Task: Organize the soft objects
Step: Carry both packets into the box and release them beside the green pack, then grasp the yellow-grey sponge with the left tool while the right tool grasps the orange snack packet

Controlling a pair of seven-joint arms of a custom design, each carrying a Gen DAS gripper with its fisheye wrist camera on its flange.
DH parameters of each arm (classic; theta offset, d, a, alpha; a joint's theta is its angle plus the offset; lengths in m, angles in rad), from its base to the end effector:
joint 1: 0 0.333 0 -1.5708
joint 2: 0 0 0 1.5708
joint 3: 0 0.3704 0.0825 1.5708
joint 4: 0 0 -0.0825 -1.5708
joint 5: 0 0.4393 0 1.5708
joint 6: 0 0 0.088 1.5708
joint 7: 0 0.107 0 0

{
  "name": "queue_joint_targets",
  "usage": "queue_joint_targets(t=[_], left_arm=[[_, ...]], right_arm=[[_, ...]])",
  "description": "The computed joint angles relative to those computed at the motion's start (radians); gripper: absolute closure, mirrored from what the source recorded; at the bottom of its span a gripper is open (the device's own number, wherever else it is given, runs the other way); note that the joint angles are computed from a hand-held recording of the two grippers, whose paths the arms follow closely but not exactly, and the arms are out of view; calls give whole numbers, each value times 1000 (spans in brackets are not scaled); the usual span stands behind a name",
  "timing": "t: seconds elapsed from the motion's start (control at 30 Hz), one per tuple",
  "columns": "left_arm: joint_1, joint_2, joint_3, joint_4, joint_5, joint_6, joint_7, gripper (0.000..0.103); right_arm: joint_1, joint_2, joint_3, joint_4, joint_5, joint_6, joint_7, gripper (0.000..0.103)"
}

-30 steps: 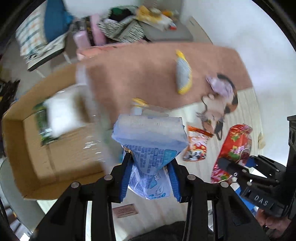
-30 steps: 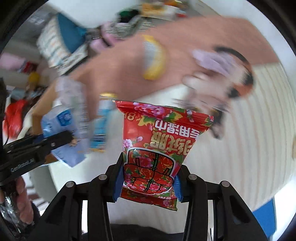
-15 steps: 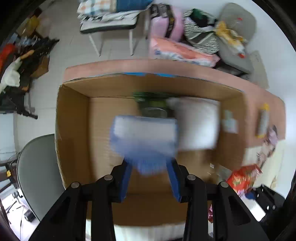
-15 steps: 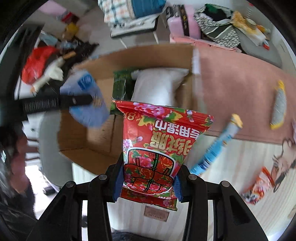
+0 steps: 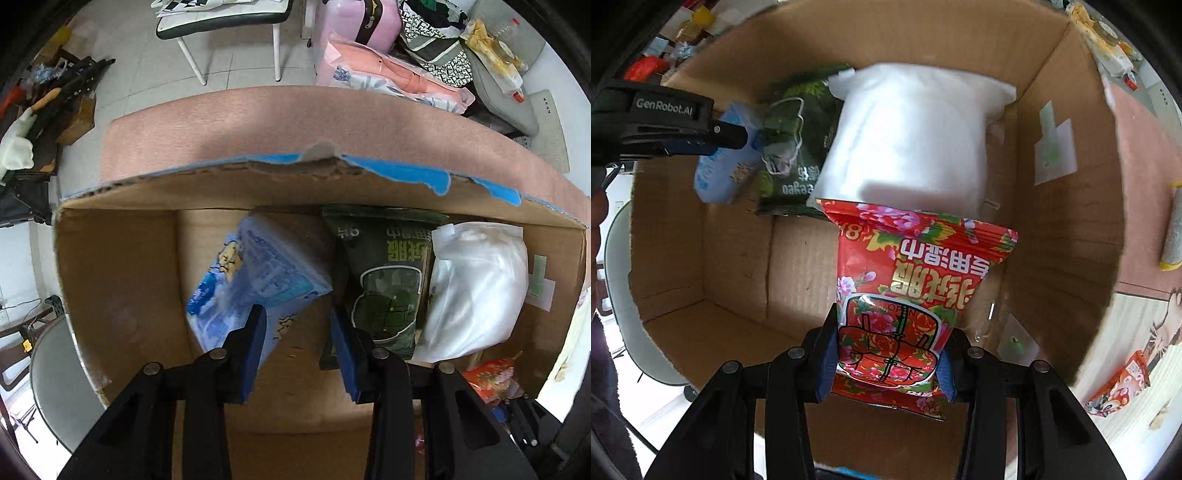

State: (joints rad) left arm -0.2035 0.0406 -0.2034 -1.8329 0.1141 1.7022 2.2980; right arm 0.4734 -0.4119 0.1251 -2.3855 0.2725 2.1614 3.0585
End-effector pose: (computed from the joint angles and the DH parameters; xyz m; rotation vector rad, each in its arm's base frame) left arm 0.5650 -0.2299 0.5281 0.6234 -2.9870 -0.2808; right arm 0.3810 0.2782 0.5197 -0.8041 2.8783 0.3464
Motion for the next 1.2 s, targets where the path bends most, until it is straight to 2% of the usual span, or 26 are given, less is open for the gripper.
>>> queue_joint_targets(t=[0.1,0.2,0.27,0.3,0.33,0.37,0.4,0.43,0.47,0.5,0.57,0.67,0.83,1.03,1.2], left_arm=[[4,-2,3,17,-10,-23,-4,69],[10,-15,7,33,-20,-53,5,67],[19,-55,12,19,-29,-26,38,61],[24,-71,14,10,-42,-13,55,54],[31,-95,20,3,-63,0,81,51],[39,-117,25,-4,-81,13,100,48],[47,-136,31,-7,-100,14,120,40],[55,-150,36,-7,-115,12,133,34],[63,-164,41,-10,-129,12,144,21],[73,-191,52,-17,-152,15,169,14],[89,-226,62,-33,-182,25,196,6],[117,-272,84,-49,-222,16,233,1],[152,-353,111,-96,-275,26,276,1],[184,-417,143,-113,-323,5,327,1],[200,-458,159,-110,-355,-32,347,1]], right_arm=[[3,3,-13,-18,36,13,-11,55],[-6,-9,-6,-13,25,-4,5,44],[-10,-18,1,0,9,-16,19,39],[-13,-21,6,17,-7,-32,32,33],[-17,-22,12,43,-31,-71,44,15],[-21,-21,18,64,-53,-101,57,8],[-25,-23,24,83,-74,-131,72,4],[-25,-25,30,104,-90,-166,86,4],[-25,-30,37,120,-104,-193,101,4],[-26,-37,43,128,-115,-208,119,2],[-29,-50,64,153,-151,-246,171,0],[-23,-45,93,201,-194,-314,236,0],[-3,-22,132,304,-268,-426,315,0],[28,-2,166,398,-331,-501,374,0],[49,6,191,456,-377,-519,415,0]])
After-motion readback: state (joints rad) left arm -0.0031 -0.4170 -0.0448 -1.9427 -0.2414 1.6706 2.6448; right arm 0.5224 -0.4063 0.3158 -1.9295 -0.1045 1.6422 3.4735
